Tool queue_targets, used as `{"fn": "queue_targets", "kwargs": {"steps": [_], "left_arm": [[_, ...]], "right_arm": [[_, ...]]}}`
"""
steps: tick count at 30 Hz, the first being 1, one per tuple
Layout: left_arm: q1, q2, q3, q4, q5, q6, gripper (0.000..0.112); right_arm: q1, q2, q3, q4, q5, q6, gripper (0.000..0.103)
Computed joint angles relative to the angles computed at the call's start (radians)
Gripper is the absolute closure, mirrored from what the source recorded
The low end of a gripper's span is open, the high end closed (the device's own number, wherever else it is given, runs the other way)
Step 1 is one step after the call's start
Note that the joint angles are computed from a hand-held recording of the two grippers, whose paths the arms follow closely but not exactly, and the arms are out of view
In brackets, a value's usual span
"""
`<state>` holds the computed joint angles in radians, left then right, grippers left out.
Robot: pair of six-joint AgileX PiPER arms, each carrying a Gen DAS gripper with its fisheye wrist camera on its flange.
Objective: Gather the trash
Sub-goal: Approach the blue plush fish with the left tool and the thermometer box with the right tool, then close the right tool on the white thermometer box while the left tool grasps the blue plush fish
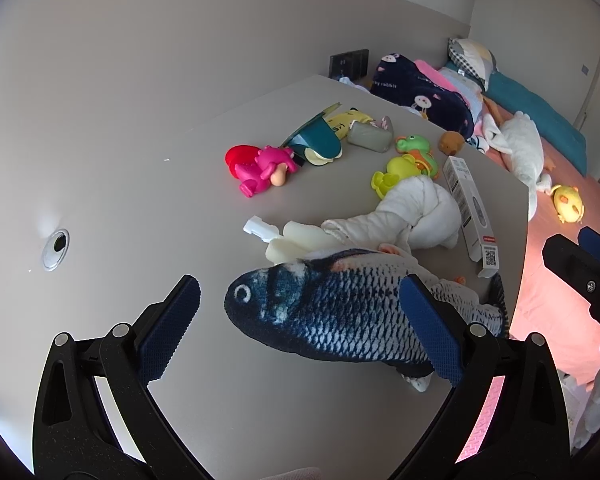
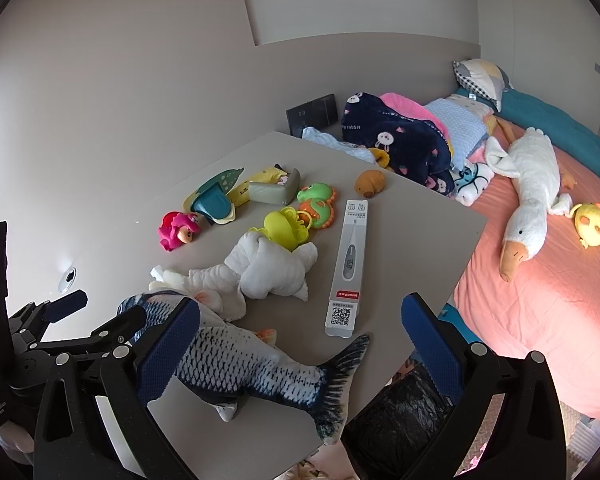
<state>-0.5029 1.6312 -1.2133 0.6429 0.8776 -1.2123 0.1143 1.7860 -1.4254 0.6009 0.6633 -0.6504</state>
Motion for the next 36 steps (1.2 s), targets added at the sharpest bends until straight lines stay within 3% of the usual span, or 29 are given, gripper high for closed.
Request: {"fn": "queue_targets", "kwargs": {"steps": [23,36], "left_arm": [[-0.005,0.016,-0.01,-0.007,-0.005,0.009,0.016],[0.026,0.103,-0.07,-0.074,-0.039,0.115,0.016]], "right_arm": [[-0.009,0.006,-0.019,-0.006,0.019,0.006,0.003],[-0.034,0.051,-0.051,-0.021,0.045,0.033,0.003]]}}
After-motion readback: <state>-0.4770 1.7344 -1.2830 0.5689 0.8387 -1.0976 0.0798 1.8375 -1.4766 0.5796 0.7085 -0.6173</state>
